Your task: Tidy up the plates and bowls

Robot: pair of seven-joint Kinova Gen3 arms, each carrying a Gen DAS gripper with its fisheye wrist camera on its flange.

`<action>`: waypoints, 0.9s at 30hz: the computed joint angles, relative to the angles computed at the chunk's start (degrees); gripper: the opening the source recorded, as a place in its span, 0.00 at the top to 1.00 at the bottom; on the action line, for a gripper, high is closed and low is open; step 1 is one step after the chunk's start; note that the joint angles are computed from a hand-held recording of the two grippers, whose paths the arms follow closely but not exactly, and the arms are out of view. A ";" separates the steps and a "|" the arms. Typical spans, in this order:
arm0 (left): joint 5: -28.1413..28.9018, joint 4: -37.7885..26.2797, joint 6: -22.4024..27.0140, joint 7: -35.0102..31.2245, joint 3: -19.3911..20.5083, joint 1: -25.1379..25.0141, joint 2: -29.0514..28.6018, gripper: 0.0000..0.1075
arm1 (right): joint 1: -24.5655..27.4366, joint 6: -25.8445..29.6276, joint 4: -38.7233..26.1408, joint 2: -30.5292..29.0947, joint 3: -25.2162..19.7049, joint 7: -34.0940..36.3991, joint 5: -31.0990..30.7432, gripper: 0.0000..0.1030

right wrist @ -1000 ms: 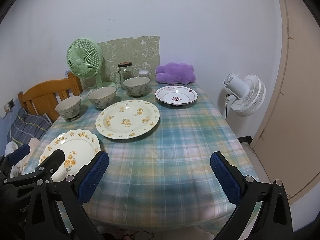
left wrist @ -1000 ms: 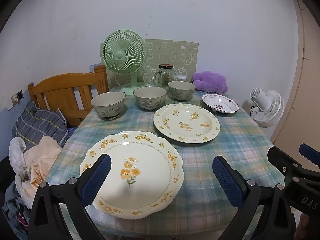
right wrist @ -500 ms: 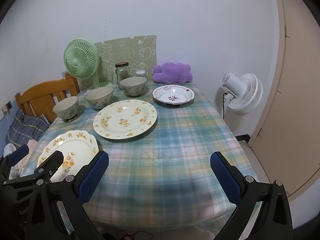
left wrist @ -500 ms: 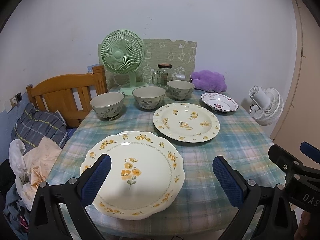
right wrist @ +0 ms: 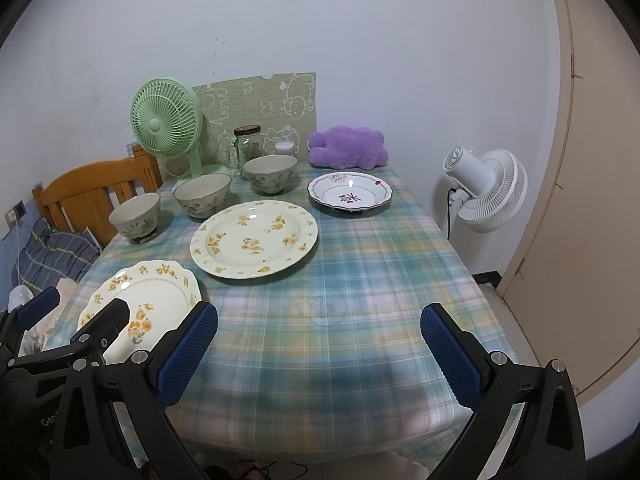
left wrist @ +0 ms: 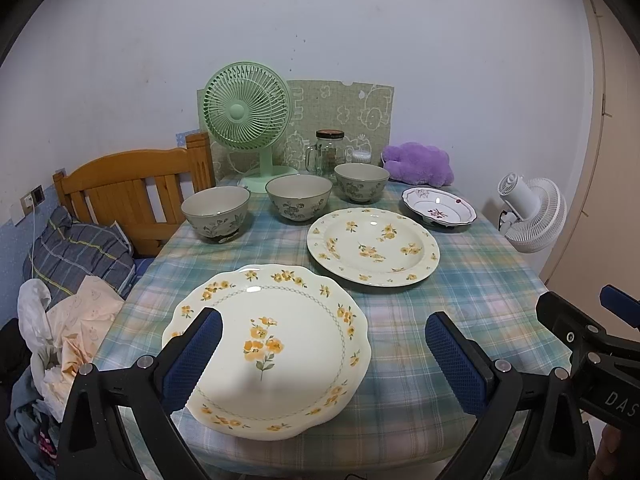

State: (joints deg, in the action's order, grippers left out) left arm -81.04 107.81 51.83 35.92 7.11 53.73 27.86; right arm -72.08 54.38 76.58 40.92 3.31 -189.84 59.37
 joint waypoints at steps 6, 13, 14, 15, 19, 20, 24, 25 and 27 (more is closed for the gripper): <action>-0.27 0.13 0.03 0.24 0.03 -0.06 -0.11 0.05 | 0.00 0.01 0.09 -0.05 -0.08 -0.08 0.11 0.00; -0.33 0.23 0.16 0.26 0.14 -0.15 -0.25 0.05 | -0.06 0.03 0.19 -0.06 -0.12 -0.16 0.18 0.00; -0.31 0.19 0.21 0.19 0.16 -0.16 -0.28 0.05 | -0.07 0.03 0.21 -0.06 -0.11 -0.20 0.22 0.00; -0.28 0.16 0.25 0.08 0.17 -0.19 -0.31 0.05 | -0.08 0.03 0.20 -0.05 -0.12 -0.23 0.23 0.00; -0.21 0.15 0.36 -0.01 0.23 -0.22 -0.41 0.05 | -0.15 0.18 0.07 0.02 -0.15 -0.20 0.21 0.00; -0.13 0.14 0.43 -0.12 0.24 -0.23 -0.49 0.05 | -0.15 0.21 0.04 0.04 -0.17 -0.16 0.18 0.00; -0.95 1.08 0.62 1.27 0.21 -0.01 -0.90 0.05 | -0.17 0.15 0.09 0.06 -0.12 -0.30 0.26 0.00; -1.23 1.30 0.64 1.66 0.30 -0.07 -1.00 0.05 | -0.17 0.26 -0.03 0.12 -0.14 -0.21 0.20 0.00; -1.59 1.55 1.31 2.24 0.47 -0.02 -1.04 0.05 | -0.23 0.18 0.05 0.09 -0.09 -0.29 0.31 0.00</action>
